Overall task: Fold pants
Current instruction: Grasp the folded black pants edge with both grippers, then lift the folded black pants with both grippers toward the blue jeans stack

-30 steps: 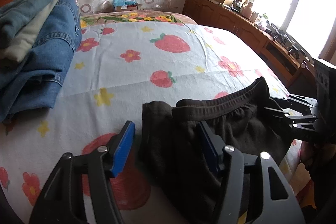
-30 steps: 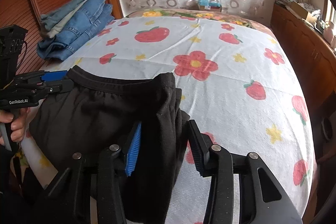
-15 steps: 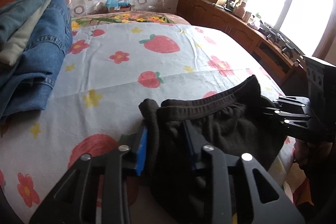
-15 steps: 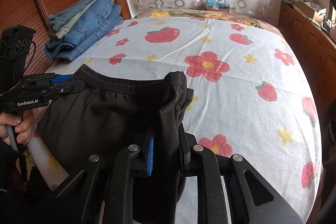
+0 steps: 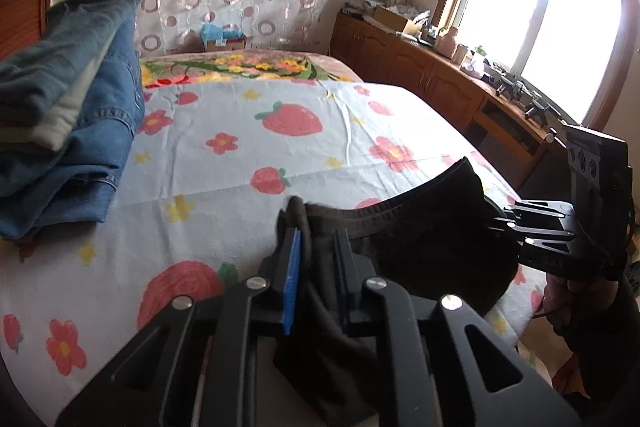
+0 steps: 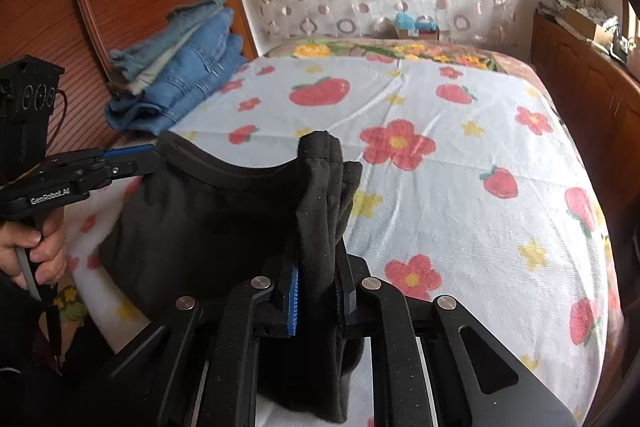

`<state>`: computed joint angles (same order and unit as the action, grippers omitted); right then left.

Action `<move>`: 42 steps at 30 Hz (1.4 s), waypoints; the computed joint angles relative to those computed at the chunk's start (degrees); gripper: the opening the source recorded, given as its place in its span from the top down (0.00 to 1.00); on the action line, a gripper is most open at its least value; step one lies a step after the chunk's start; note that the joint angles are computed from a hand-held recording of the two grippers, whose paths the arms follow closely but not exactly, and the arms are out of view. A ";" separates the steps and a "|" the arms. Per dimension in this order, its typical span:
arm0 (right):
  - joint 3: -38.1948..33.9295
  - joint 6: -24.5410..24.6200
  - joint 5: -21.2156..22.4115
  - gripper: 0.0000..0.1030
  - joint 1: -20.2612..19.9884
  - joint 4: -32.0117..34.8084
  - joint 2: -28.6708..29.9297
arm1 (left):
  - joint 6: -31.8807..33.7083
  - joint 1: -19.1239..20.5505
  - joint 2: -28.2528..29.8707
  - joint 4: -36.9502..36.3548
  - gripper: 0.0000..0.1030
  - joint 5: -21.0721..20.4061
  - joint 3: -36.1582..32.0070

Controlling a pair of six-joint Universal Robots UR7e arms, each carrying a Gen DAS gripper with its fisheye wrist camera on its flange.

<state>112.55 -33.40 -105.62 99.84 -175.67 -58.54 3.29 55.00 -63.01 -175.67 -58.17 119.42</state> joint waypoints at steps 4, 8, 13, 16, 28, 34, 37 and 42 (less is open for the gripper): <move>1.03 -0.72 0.10 0.90 0.72 -1.37 -0.81 | 0.68 -1.33 -0.22 -0.88 0.92 1.64 0.86; 0.18 -1.93 -2.00 0.91 1.04 -2.03 0.52 | 1.32 -0.46 1.30 0.69 0.94 3.31 -0.74; -0.74 -2.53 -3.10 0.91 0.78 -2.49 1.83 | -0.03 1.48 2.57 3.99 0.95 3.03 -3.01; -1.24 -2.49 -3.39 0.91 0.48 -1.95 2.28 | -1.47 2.39 2.77 5.80 0.93 2.14 -3.90; -1.31 -2.00 -2.90 0.91 -0.41 -1.57 2.43 | -1.78 3.46 3.79 9.51 0.79 2.28 -5.64; -0.33 -2.33 -0.55 0.91 -0.25 -2.61 1.12 | -0.12 1.84 1.73 5.53 0.97 1.10 -2.88; 0.13 -2.75 0.50 0.91 0.54 -3.29 0.15 | 0.59 -0.04 0.22 2.85 0.97 1.49 -1.23; -0.11 -3.85 1.07 0.91 2.37 -4.46 -0.68 | 1.91 -2.81 -2.26 0.70 0.97 2.23 0.04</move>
<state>112.44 -37.25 -104.55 102.20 -180.13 -59.22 5.20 52.18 -65.27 -174.97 -55.94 119.46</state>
